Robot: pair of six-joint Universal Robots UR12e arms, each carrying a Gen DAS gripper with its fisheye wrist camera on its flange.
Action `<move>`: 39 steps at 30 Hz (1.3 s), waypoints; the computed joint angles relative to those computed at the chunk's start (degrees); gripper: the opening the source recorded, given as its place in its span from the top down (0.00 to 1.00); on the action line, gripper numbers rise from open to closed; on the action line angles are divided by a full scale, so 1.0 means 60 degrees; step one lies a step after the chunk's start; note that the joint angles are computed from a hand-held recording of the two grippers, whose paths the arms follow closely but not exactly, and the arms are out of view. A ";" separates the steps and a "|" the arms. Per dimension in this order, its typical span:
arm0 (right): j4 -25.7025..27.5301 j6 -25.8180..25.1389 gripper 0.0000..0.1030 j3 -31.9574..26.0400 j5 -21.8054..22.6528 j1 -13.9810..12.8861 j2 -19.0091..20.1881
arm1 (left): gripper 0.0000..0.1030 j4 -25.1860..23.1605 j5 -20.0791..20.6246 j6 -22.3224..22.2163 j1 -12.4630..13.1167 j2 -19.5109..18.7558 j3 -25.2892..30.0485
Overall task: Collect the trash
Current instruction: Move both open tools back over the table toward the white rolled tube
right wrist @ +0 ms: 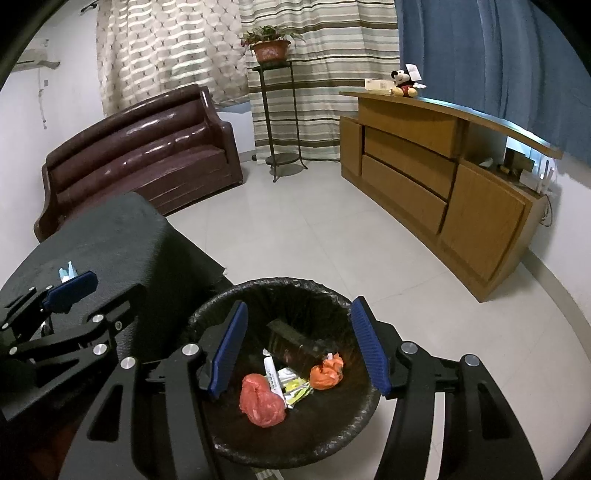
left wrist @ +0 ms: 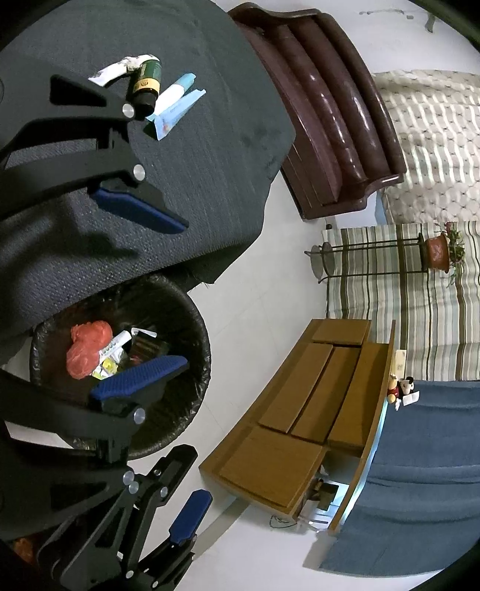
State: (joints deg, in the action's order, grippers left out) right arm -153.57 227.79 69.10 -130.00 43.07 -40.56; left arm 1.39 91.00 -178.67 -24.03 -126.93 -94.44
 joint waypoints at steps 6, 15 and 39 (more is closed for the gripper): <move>-0.0019 -0.0017 0.44 0.0002 -0.0002 -0.0004 -0.0009 | 0.35 -0.0021 0.0033 -0.0090 0.0056 0.0109 -0.0132; -0.0152 -0.0227 0.44 -0.0203 0.0141 0.0057 0.0075 | 0.35 0.0005 0.0250 -0.0309 0.0195 0.0371 -0.0488; -0.0176 -0.1327 0.44 -0.1650 0.1100 0.0219 0.0887 | 0.35 -0.0289 0.1447 -0.1316 0.1024 0.0874 -0.1266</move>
